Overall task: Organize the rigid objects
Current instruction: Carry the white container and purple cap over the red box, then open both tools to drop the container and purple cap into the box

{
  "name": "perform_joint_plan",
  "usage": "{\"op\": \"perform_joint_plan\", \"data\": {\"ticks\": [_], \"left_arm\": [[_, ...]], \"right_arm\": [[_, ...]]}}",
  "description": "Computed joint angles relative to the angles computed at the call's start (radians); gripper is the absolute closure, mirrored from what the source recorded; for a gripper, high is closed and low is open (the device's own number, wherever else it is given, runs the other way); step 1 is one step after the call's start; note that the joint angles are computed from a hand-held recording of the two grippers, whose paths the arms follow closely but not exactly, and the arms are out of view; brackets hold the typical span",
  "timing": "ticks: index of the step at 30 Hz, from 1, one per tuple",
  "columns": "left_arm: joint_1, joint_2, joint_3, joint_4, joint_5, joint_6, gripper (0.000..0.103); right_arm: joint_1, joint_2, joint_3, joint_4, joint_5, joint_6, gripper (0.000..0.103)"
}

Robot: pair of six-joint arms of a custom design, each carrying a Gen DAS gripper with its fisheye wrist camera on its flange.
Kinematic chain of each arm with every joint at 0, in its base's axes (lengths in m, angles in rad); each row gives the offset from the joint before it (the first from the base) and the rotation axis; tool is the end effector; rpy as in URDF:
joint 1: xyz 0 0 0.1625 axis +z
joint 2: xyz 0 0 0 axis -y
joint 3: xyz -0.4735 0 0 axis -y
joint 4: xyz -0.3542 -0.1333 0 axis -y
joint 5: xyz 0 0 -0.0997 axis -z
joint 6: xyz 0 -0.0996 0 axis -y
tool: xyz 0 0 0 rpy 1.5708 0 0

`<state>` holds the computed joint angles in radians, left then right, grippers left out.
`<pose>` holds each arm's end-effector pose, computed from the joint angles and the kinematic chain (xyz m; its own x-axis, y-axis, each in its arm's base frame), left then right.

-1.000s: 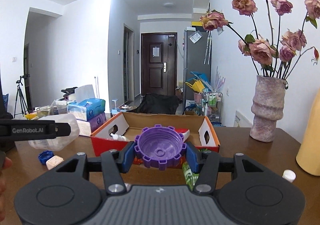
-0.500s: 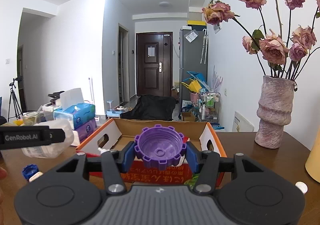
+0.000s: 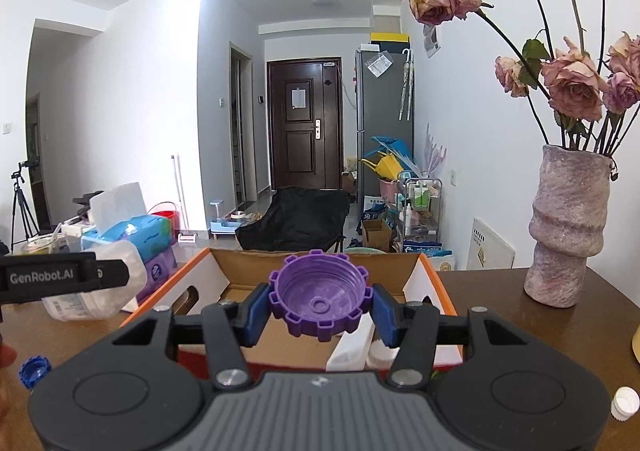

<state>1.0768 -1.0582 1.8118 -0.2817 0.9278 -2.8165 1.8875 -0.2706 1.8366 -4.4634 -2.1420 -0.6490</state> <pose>-0.0748 -0.5460 0.2077 -0.8388 0.0418 -0.5428 0.5102 0.4083 -0.7570 0.2510 -0.5106 0.0114 -0.7215 0.0496 0.6906 -0.6419 0.3260 -0.6941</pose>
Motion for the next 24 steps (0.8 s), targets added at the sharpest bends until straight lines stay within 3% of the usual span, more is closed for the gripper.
{"op": "perform_joint_plan", "data": {"ticks": [24], "left_arm": [[0.038,0.214,-0.282,0.089,0.025,0.055,0.02]], "right_arm": [[-0.062,0.006,-0.234,0.259,-0.033,-0.014,0.05]]}}
